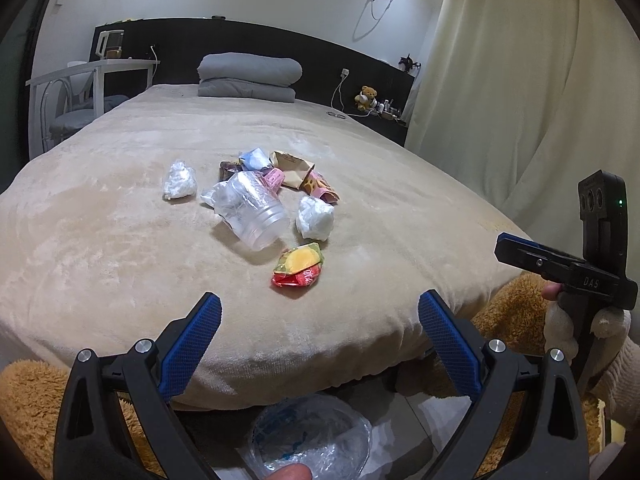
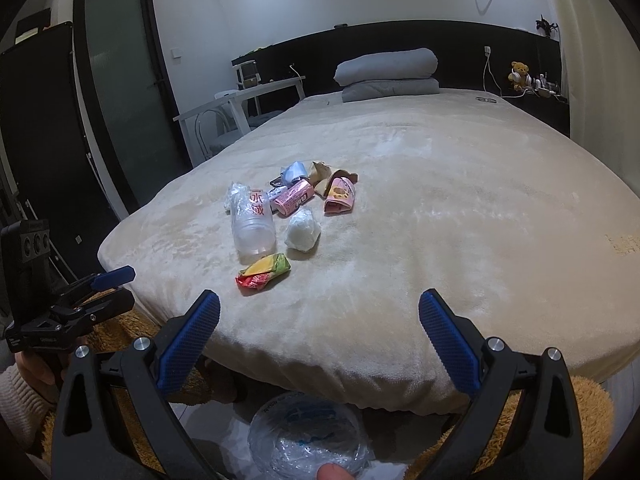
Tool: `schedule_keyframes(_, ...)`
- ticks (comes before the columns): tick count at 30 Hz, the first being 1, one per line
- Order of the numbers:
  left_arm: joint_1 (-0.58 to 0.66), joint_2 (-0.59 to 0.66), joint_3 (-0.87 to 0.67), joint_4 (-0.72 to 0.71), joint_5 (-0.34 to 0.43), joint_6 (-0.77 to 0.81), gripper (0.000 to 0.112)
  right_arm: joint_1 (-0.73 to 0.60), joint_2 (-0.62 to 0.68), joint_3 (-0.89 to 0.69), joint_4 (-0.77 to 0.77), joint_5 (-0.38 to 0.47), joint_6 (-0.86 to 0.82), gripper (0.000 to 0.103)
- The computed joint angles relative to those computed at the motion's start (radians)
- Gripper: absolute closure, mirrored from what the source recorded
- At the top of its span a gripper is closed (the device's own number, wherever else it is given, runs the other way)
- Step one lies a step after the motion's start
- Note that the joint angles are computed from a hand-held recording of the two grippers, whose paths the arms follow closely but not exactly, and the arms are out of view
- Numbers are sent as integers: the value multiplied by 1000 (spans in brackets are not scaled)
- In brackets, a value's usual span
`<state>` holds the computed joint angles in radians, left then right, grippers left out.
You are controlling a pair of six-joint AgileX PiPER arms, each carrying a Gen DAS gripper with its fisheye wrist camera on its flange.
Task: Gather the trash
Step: 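Move both tools toward the trash pile on the bed, then grasp the clear plastic cup with the left tool while the right tool grasps the white plastic bag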
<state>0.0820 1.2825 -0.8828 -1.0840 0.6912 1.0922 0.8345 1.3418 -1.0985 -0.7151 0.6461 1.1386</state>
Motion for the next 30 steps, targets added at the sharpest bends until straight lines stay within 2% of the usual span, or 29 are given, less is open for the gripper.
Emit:
schedule_keyframes(6,27,84,-77,2,33,-68,16,-126,47,-54,230,-90,-230,4)
schedule_keyframes(16,35,252,-264,39,110,-180,16,-256,243,-261,553,-118,-634,4)
schedule_keyframes(23,59,411,-435,60,203,-324,16,-336,393,-427,796,-66,-869,5)
schedule_keyframes(30,61,568,-624,54,310,-416,16,-384,538,-603,951,26,-987,6)
